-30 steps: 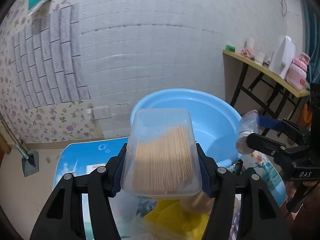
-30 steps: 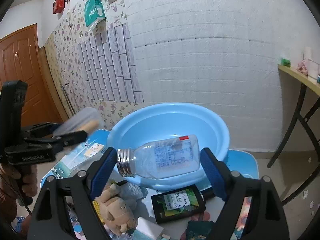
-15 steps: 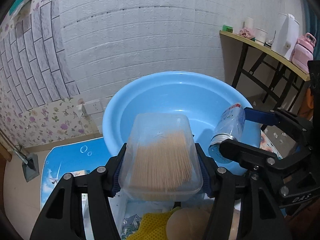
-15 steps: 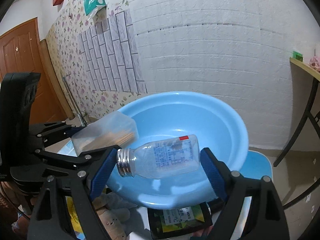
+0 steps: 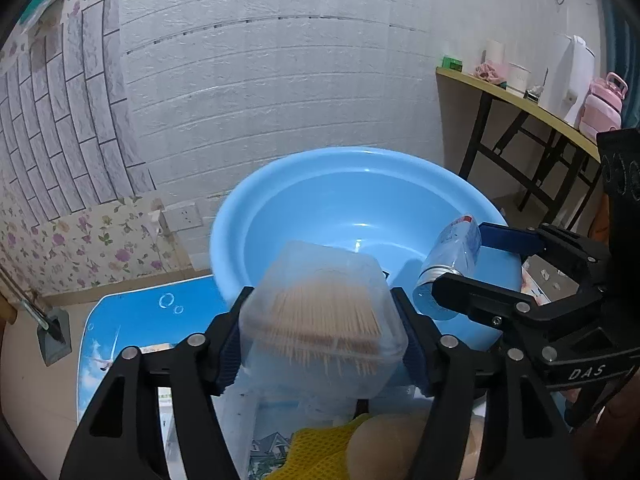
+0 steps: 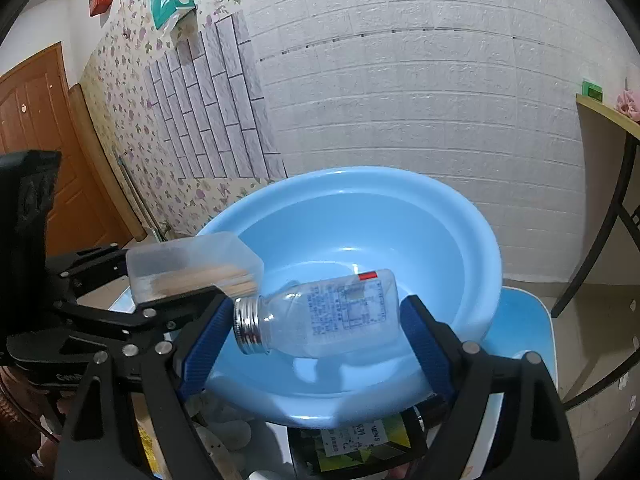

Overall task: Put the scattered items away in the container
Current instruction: 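Carry the toothpick box and bottle into the blue basin and open both tools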

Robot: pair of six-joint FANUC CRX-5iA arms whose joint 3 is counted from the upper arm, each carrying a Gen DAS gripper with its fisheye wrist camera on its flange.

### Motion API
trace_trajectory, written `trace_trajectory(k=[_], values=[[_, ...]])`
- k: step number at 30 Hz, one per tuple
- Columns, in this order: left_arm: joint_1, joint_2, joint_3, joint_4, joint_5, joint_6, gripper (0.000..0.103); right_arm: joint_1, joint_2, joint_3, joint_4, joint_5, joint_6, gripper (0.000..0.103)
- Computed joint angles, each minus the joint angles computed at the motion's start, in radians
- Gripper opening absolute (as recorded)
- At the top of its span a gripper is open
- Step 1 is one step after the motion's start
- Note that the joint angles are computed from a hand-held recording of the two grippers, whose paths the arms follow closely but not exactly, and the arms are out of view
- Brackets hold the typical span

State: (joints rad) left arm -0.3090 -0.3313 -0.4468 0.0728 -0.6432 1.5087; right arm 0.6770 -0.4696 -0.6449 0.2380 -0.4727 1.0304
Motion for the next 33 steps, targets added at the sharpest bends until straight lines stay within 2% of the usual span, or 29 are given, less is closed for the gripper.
trace_trajectory(k=[5, 10, 13, 20, 33], values=[[0.033, -0.033, -0.048, 0.076, 0.026, -0.058, 0.07, 0.014, 0.003, -0.007, 0.048, -0.008, -0.042, 0.086], [0.04, -0.058, -0.063, 0.074, 0.033, -0.054, 0.07, 0.03, -0.007, -0.017, 0.07, -0.009, -0.062, 0.086], [0.061, -0.084, -0.093, 0.121, 0.041, -0.091, 0.07, 0.035, 0.0, -0.014, 0.073, -0.014, -0.065, 0.086], [0.095, -0.14, -0.14, 0.158, 0.047, -0.133, 0.071, 0.062, 0.006, -0.02, 0.115, -0.039, -0.105, 0.086], [0.191, -0.299, -0.26, 0.257, 0.007, -0.227, 0.076, 0.106, -0.014, -0.054, 0.262, -0.066, -0.274, 0.091]])
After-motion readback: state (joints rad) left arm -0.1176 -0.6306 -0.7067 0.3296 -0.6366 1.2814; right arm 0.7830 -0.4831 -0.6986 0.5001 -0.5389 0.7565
